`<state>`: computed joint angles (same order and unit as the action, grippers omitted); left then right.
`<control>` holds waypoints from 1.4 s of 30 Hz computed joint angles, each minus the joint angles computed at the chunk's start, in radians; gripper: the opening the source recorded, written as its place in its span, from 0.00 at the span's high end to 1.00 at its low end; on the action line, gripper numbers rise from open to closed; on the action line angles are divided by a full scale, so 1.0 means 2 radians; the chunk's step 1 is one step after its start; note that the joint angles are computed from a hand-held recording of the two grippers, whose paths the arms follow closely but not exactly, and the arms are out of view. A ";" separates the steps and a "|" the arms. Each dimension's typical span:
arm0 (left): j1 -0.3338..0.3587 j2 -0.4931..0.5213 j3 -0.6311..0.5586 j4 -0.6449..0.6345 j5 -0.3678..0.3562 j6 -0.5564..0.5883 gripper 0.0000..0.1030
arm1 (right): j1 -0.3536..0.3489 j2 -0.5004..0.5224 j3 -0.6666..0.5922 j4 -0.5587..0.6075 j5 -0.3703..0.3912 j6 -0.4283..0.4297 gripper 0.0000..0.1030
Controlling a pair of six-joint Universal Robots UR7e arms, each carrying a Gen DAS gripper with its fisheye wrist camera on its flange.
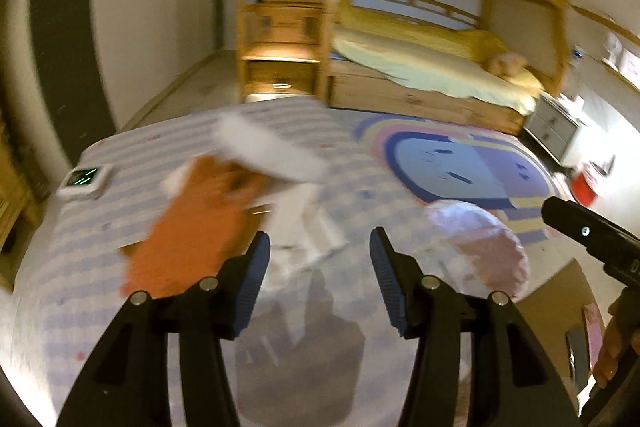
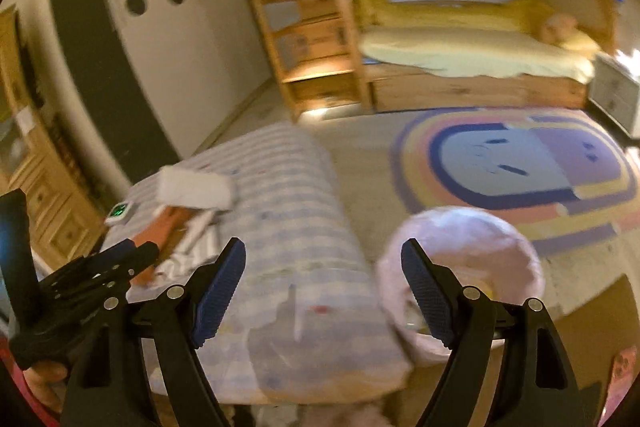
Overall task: Collect trash
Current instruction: 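Return to the table and grasp the white foam block with the right gripper, then grasp the orange glove with the left gripper while the right gripper holds the foam block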
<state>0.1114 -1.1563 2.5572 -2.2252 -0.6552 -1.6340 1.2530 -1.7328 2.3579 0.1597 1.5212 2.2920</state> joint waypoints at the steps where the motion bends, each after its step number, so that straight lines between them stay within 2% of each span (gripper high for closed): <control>1: -0.004 -0.018 0.006 0.027 -0.003 -0.022 0.51 | 0.023 0.018 -0.001 -0.007 0.012 0.008 0.28; 7: -0.031 -0.141 0.037 0.225 -0.044 -0.169 0.45 | 0.121 0.128 -0.019 -0.051 0.081 0.019 0.30; 12: -0.043 -0.195 0.044 0.318 -0.073 -0.218 0.44 | 0.161 0.197 -0.033 -0.091 0.121 0.003 0.29; 16: -0.022 -0.213 0.034 0.373 -0.059 -0.225 0.44 | 0.189 0.240 -0.047 -0.118 0.145 -0.018 0.21; 18: 0.001 -0.221 0.028 0.381 -0.036 -0.210 0.44 | 0.201 0.258 -0.056 -0.126 0.151 -0.022 0.21; 23: 0.052 -0.230 0.025 0.349 0.002 -0.158 0.44 | 0.229 0.297 -0.077 -0.149 0.166 -0.036 0.21; 27: 0.066 -0.214 0.013 0.362 0.015 -0.151 0.44 | 0.250 0.317 -0.079 -0.189 0.179 -0.055 0.21; 32: 0.059 -0.230 0.018 0.371 0.009 -0.169 0.43 | 0.265 0.338 -0.091 -0.216 0.199 -0.073 0.23; 35: 0.056 -0.238 0.023 0.368 0.003 -0.171 0.42 | 0.272 0.349 -0.095 -0.234 0.220 -0.087 0.34; 36: 0.055 -0.240 0.025 0.365 0.002 -0.170 0.41 | 0.272 0.352 -0.097 -0.236 0.227 -0.090 0.42; 37: 0.053 -0.241 0.027 0.362 0.000 -0.169 0.40 | 0.271 0.354 -0.099 -0.237 0.230 -0.091 0.56; 39: 0.045 -0.237 0.028 0.361 -0.007 -0.173 0.38 | 0.269 0.352 -0.099 -0.235 0.233 -0.087 0.61; 42: 0.035 -0.229 0.032 0.357 -0.016 -0.180 0.36 | 0.246 0.309 -0.086 -0.213 0.185 -0.054 0.64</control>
<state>0.1804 -1.6153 2.6203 -1.5109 -0.6879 -1.9950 1.7449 -1.1140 2.1867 -0.2656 1.8911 2.1841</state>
